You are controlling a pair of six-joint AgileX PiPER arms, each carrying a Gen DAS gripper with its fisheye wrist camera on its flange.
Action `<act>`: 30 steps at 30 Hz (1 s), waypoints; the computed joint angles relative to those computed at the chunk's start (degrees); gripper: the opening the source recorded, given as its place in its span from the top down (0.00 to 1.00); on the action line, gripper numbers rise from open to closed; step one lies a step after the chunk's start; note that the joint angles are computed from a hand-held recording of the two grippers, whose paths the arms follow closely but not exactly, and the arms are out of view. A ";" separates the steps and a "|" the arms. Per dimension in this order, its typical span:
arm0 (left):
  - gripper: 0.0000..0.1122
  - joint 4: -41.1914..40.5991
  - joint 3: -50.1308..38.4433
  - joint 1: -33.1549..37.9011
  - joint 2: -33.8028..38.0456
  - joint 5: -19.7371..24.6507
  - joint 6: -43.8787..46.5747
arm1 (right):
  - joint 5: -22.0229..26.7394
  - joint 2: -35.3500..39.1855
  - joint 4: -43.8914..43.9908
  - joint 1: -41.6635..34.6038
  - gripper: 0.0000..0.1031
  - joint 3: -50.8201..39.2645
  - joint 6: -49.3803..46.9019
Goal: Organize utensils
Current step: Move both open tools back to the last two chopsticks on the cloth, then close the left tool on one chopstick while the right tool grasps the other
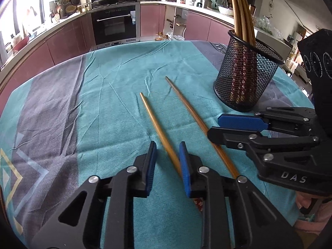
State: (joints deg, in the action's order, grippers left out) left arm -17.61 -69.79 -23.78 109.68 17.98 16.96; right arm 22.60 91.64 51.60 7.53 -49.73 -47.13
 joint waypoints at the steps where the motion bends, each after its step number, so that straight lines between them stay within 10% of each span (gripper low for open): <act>1: 0.85 -0.58 0.15 0.17 -0.09 0.05 0.39 | -0.47 0.44 -1.35 0.51 0.77 -0.39 1.28; 13: 0.87 0.45 -1.70 0.52 1.18 0.83 -1.59 | -5.76 1.65 -17.51 5.07 0.82 -1.79 17.38; 30: 0.93 -2.49 0.40 0.59 -0.28 -0.27 -0.85 | 0.57 -0.47 7.58 -1.80 0.94 1.98 -3.85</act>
State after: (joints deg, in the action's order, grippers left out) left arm -20.10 -69.39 -23.19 109.39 17.71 16.11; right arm 23.16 91.16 59.18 5.73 -47.75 -50.97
